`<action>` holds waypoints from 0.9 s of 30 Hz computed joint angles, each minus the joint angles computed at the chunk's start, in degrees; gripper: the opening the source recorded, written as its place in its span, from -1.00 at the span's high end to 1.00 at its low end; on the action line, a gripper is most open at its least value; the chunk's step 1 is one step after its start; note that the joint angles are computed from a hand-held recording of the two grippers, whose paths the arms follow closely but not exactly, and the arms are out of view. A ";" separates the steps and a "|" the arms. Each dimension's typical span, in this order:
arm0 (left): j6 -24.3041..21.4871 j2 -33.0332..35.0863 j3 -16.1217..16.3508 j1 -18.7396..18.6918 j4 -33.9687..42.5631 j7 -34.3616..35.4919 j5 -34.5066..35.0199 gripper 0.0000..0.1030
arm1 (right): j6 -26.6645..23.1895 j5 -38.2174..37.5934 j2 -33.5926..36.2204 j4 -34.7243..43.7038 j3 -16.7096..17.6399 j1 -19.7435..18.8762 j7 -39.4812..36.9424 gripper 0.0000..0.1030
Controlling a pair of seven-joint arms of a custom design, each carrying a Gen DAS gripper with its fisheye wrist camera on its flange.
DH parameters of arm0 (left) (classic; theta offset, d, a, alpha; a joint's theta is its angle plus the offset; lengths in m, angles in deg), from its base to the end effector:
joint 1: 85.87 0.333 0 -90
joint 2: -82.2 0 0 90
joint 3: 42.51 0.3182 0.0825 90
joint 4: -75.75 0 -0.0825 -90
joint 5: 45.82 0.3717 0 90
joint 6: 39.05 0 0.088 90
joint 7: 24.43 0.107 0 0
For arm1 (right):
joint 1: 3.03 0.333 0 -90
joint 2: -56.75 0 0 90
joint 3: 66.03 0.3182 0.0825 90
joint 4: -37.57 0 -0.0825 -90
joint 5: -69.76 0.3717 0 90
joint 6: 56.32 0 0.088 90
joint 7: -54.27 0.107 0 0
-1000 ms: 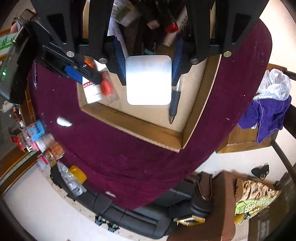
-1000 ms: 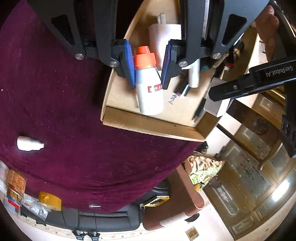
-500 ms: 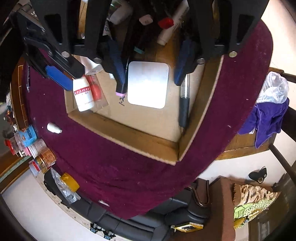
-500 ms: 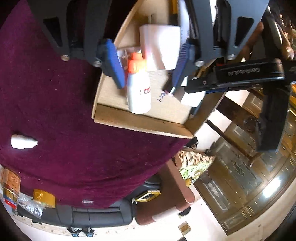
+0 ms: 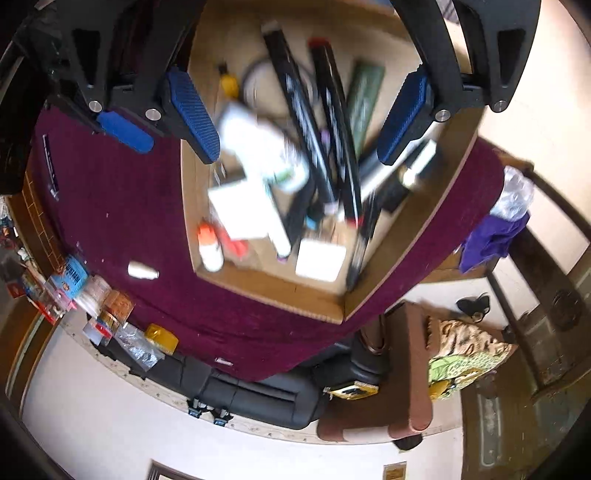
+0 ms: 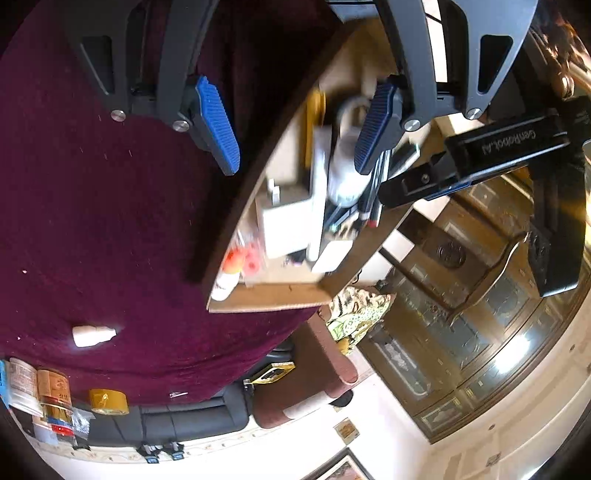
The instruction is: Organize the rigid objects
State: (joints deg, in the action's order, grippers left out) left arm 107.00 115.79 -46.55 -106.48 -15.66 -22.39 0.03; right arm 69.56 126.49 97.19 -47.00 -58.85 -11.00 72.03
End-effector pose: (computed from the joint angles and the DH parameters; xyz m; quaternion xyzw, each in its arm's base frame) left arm 0.6493 -0.2990 0.3364 -0.8254 0.4724 -0.2195 0.2176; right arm 0.7206 0.0017 0.2886 -0.8017 0.4224 0.0589 0.4188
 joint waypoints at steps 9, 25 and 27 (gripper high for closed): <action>1.39 1.41 -1.78 -0.10 2.82 3.68 -3.33 -0.74 | -2.74 0.34 3.04 4.53 -0.25 -3.15 3.55 -0.25; -16.79 -2.41 -0.22 -4.32 0.53 -1.46 2.34 -0.76 | 7.51 3.91 -11.41 -15.84 -1.22 1.11 -7.74 -0.25; -16.25 -3.64 -0.73 -3.73 -1.42 -2.44 3.34 -0.77 | 9.02 4.08 -12.97 -17.72 -1.57 2.43 -9.03 -0.25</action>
State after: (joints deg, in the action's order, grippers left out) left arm 90.75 112.15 -47.27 -110.21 -17.08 -24.83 3.37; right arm 78.58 130.57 84.22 -64.72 -60.42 -8.57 63.00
